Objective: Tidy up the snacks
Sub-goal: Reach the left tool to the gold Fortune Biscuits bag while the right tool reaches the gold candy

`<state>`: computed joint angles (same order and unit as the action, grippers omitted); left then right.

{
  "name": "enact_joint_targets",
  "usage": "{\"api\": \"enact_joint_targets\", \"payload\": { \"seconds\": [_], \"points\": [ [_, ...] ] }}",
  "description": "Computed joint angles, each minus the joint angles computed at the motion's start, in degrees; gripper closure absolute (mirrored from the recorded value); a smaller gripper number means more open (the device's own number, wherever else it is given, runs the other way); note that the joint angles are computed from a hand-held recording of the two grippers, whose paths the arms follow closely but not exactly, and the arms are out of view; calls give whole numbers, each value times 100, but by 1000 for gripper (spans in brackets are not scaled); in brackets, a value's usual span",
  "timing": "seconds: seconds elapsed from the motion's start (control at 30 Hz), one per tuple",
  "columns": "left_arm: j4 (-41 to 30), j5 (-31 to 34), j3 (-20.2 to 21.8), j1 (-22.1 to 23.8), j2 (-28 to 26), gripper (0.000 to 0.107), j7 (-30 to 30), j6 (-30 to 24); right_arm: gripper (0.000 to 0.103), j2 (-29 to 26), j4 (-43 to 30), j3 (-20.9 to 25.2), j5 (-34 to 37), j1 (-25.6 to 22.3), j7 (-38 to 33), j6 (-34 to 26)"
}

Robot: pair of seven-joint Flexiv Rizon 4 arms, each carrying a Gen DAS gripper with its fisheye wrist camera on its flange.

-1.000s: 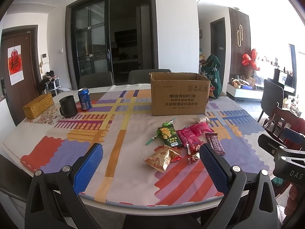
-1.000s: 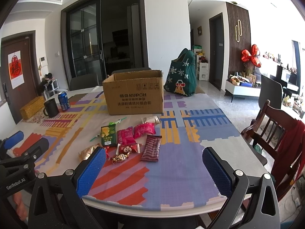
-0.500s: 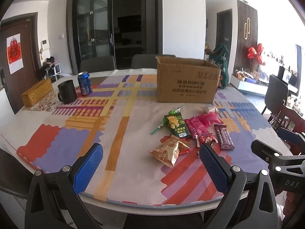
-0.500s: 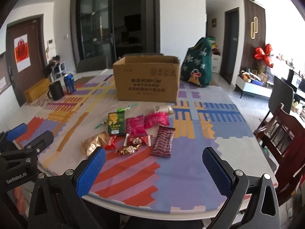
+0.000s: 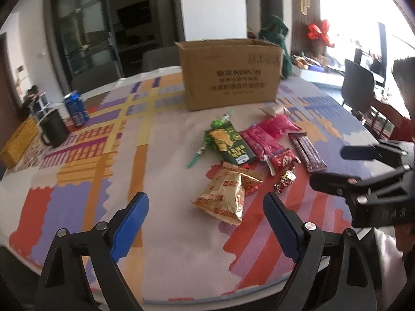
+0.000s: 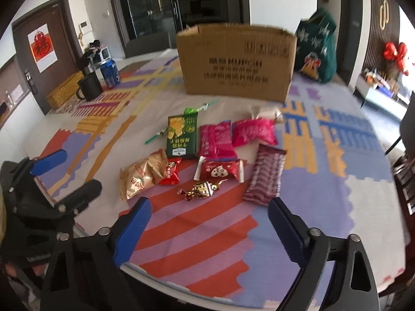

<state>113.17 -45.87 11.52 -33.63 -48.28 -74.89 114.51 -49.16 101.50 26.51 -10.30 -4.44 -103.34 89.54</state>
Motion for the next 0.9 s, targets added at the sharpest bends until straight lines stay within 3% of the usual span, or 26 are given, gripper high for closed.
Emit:
{"api": "enact_joint_targets", "payload": {
  "seconds": [0.17,0.23,0.43,0.9],
  "points": [
    [-163,959,-613,943,28,23,-136,-294,18,-172,-377,76,56,53,-53,-336],
    [-246,1314,-763,1216,11,25,-204,-455,24,-242,-512,70,89,112,-114,-513],
    [-470,2062,-1073,1724,-67,27,-416,-885,40,-454,-971,54,480,230,-211,-1115],
    [-978,2934,-1541,2408,-342,42,-1011,-1598,56,-604,-1587,-162,1365,519,-632,-1932]
  ]
}}
